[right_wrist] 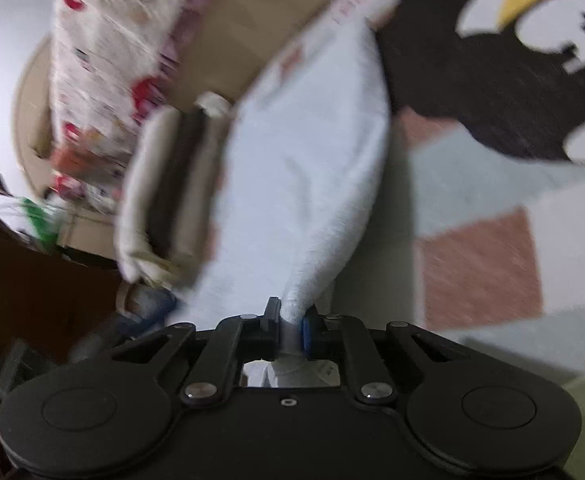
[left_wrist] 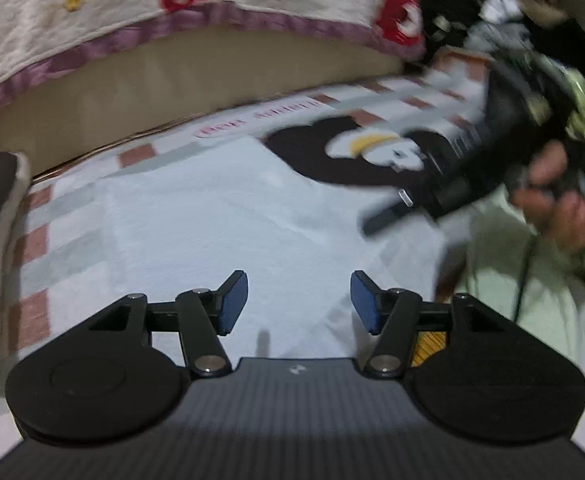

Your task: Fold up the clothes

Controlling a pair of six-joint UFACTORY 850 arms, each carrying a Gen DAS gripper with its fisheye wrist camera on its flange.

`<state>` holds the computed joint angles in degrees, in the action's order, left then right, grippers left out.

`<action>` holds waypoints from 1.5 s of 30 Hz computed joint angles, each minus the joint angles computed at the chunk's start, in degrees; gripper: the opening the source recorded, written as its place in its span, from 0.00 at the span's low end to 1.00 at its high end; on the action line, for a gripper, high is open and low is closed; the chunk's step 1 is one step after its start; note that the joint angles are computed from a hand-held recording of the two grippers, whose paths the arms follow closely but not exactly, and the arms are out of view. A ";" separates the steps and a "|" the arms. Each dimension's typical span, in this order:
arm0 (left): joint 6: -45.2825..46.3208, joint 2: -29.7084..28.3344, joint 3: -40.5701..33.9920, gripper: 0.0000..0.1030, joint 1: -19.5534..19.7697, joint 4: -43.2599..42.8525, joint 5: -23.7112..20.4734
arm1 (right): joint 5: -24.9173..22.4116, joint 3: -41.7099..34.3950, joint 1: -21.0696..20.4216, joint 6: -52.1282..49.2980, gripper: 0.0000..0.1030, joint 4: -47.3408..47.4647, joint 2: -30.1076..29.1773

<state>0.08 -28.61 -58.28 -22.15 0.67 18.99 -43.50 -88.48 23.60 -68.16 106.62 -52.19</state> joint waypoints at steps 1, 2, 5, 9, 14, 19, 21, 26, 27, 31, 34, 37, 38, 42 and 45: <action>1.09 -0.49 -0.45 0.55 -0.35 -1.25 -0.92 | -0.22 0.07 -0.02 -0.85 0.13 0.69 0.12; 2.33 -0.97 -0.79 0.55 -0.68 -2.42 -1.39 | -0.47 0.10 -0.07 -1.09 0.13 1.11 0.12; 7.07 -1.72 -0.88 0.56 -1.71 -5.34 -0.99 | -0.31 -0.24 -0.06 -0.06 0.13 0.78 -0.25; 12.81 -3.06 -1.63 0.62 -3.13 -8.61 -1.40 | -0.83 -0.86 -0.12 0.45 0.13 0.95 -0.65; 33.64 -5.28 -3.94 0.69 -4.80 -28.97 -3.14 | -1.74 -1.31 -0.26 0.86 0.13 1.40 -0.97; 41.19 -6.02 -5.15 0.70 -4.30 -38.09 -4.51 | -3.03 -1.59 -0.55 1.17 0.13 2.35 -1.35; 38.57 -6.06 -5.27 0.66 -3.65 -37.38 -4.04 | -3.34 -1.76 -0.60 0.95 0.13 2.79 -1.48; 36.57 -6.82 -6.23 0.50 -2.62 -38.33 -5.28 | -3.77 -0.96 -0.61 -0.35 0.13 3.95 -1.28; 35.69 -6.75 -6.09 0.51 -2.63 -37.88 -5.30 | -3.18 -0.92 -0.46 -0.48 0.13 3.78 -1.16; 40.19 -6.80 -6.13 0.54 -3.11 -41.76 -5.24 | -0.62 -1.28 -0.04 -0.25 0.18 1.67 -0.51; 40.46 -6.80 -6.07 0.55 -3.15 -42.23 -4.94 | 1.76 -1.67 0.37 1.26 0.35 -1.96 0.05; 38.71 -6.69 -5.83 0.55 -3.08 -40.95 -4.42 | 4.38 -2.35 0.87 4.05 0.46 -6.54 0.28; 37.42 -6.57 -5.68 0.55 -3.03 -39.77 -4.23 | 5.18 -2.89 1.05 5.97 0.51 -8.44 -0.01; 30.05 -5.51 -4.47 0.56 -2.67 -32.53 -2.04 | 4.10 -4.48 1.14 10.18 0.46 -12.88 -1.72; 19.86 -3.95 -2.69 0.56 -2.23 -22.84 0.61 | 0.30 -3.95 0.52 6.21 0.18 -8.27 -2.07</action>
